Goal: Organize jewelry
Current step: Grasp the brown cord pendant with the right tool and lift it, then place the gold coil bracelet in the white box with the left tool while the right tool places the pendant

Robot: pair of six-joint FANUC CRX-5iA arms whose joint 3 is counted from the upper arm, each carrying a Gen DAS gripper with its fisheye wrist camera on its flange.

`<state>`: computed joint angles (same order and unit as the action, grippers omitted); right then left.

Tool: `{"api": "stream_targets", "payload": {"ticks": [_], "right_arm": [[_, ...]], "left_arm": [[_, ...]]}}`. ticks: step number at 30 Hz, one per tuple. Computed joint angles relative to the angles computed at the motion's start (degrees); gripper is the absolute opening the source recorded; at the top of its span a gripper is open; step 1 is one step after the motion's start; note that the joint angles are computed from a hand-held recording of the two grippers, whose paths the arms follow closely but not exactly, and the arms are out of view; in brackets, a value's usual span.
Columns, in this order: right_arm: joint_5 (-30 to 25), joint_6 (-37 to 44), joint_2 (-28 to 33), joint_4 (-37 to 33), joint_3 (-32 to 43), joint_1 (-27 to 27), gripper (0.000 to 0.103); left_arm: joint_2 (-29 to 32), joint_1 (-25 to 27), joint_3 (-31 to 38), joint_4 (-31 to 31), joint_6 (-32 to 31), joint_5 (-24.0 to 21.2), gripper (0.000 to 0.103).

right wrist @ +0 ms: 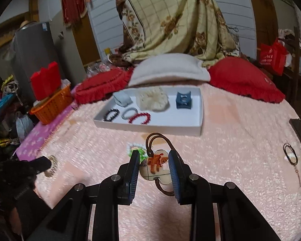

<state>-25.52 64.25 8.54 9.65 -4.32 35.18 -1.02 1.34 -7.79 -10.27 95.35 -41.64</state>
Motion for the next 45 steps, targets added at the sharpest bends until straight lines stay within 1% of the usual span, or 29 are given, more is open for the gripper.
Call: {"api": "stream_targets", "payload": {"ticks": [7, 9, 15, 19, 22, 24, 25, 28, 30, 31, 33, 34, 36, 38, 41, 44, 45], "right_arm": [[-0.2, 1.5, 0.2, -0.7, 1.6, 0.2, 0.028], [-0.5, 1.6, 0.6, -0.6, 2.2, 0.2, 0.028], [-1.8, 3.3, 2.2, -2.1, 4.9, -0.3, 0.028], [-2.9, 5.0, 3.9, -3.9, 7.6, -1.0, 0.028], [-4.3, 6.9, 5.7, -6.0, 10.5, -1.7, 0.028], [-5.4, 7.9, 7.8, -6.8, 13.4, -2.3, 0.028], [-6.1, 8.4, 8.7, -7.3, 14.8, -2.6, 0.028], [-8.8, 9.3, 13.0, -8.8, 21.4, -3.9, 0.028], [-11.4, 9.5, 17.0, -10.1, 27.4, -5.0, 0.028], [-12.8, 9.7, 18.9, -10.8, 30.4, -5.6, 0.028], [-15.4, 9.5, 22.5, -11.2, 35.6, -6.2, 0.028], [-16.7, 9.3, 24.4, -11.0, 38.3, -6.5, 0.028], [-19.9, 8.9, 28.8, -10.3, 44.0, -6.9, 0.028], [-22.1, 8.8, 31.7, -10.0, 47.5, -7.3, 0.028], [-25.2, 8.4, 35.6, -8.9, 51.5, -7.8, 0.028], [-27.0, 8.3, 37.8, -9.4, 53.8, -8.7, 0.028], [-27.6, 8.6, 38.4, -10.1, 54.5, -9.1, 0.028]], "left_arm": [[0.6, 0.0, 1.0, 0.4, -0.3, -1.2, 0.009], [1.3, 0.2, 1.4, 1.1, -0.8, -1.8, 0.009], [3.7, 0.2, 3.5, 0.6, -0.6, -3.1, 0.009], [5.6, 0.5, 5.1, 1.3, -1.5, -3.4, 0.009], [7.3, 1.3, 6.4, 3.5, -3.5, -3.3, 0.009], [8.9, 2.2, 8.1, 6.2, -5.5, -2.9, 0.009], [10.0, 3.0, 9.1, 8.6, -7.4, -2.4, 0.009], [13.8, 4.5, 13.4, 14.7, -11.4, -2.9, 0.009], [17.2, 5.3, 17.0, 19.8, -15.1, -3.3, 0.009], [19.5, 5.3, 20.0, 21.1, -15.6, -4.3, 0.009], [22.7, 5.1, 23.8, 23.3, -17.2, -5.4, 0.009], [24.3, 5.0, 25.4, 24.9, -18.5, -5.5, 0.009], [28.1, 4.5, 29.5, 26.5, -19.1, -6.6, 0.009], [32.4, 4.1, 33.9, 29.2, -20.4, -9.0, 0.009], [39.6, 3.3, 41.8, 31.8, -20.3, -14.3, 0.009], [44.5, 2.3, 47.7, 31.7, -19.1, -17.3, 0.009], [45.1, 2.1, 48.2, 31.9, -19.2, -17.6, 0.008]]}}
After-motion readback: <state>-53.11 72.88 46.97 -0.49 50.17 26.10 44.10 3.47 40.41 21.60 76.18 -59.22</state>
